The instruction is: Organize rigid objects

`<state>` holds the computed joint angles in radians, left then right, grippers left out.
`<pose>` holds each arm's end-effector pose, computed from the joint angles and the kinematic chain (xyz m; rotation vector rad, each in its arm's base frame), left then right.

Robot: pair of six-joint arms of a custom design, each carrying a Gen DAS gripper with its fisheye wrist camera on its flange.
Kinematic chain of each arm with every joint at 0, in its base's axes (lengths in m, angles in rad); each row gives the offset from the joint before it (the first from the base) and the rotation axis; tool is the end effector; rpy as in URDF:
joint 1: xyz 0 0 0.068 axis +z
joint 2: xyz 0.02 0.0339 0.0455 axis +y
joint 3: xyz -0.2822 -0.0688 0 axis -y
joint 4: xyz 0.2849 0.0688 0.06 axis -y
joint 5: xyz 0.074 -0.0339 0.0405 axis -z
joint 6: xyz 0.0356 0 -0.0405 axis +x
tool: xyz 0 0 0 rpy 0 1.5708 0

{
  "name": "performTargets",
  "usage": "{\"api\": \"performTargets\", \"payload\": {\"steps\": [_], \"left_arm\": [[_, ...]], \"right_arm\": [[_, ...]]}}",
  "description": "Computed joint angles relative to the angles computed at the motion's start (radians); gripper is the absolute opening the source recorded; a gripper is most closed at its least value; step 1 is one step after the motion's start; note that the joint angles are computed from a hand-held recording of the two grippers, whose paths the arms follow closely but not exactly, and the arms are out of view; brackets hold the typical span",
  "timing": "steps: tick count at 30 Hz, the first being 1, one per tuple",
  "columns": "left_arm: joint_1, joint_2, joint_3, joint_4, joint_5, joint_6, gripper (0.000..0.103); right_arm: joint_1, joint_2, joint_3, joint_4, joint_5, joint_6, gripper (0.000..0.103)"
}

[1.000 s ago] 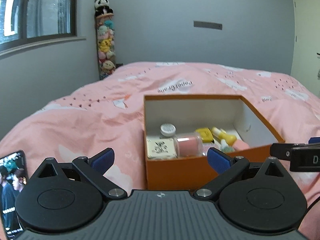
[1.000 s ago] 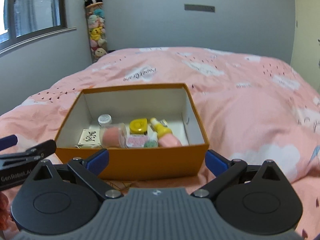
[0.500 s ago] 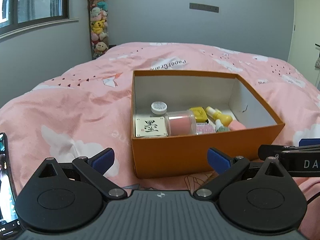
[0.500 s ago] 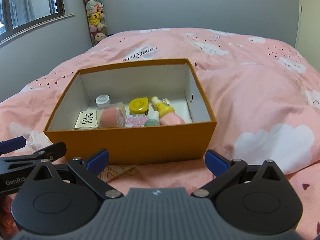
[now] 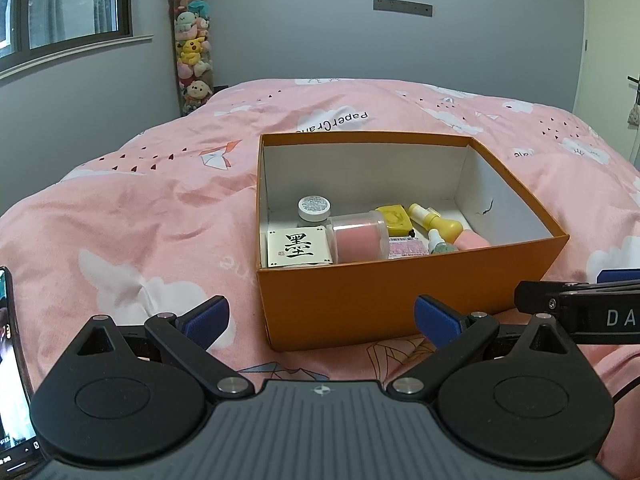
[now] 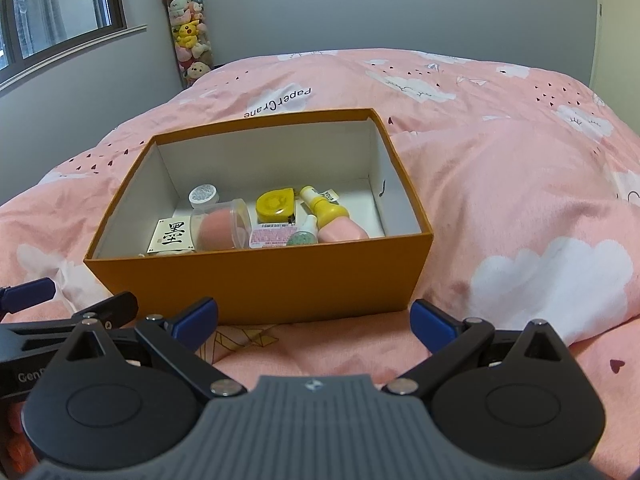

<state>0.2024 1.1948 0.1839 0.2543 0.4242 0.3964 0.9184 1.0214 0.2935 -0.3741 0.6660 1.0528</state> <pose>0.1949 0.0250 0.0934 0.4245 2.2123 -0.1763 0.1215 0.1228 0.1184 0.3500 2.3221 0.0187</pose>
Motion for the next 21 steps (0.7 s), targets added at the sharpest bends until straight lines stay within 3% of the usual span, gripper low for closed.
{"api": "performTargets", "payload": {"steps": [21], "left_arm": [[0.003,0.015,0.002,0.008,-0.001,0.012,0.103]], "right_arm": [[-0.023,0.014,-0.004,0.021,-0.028,-0.005,0.1]]}}
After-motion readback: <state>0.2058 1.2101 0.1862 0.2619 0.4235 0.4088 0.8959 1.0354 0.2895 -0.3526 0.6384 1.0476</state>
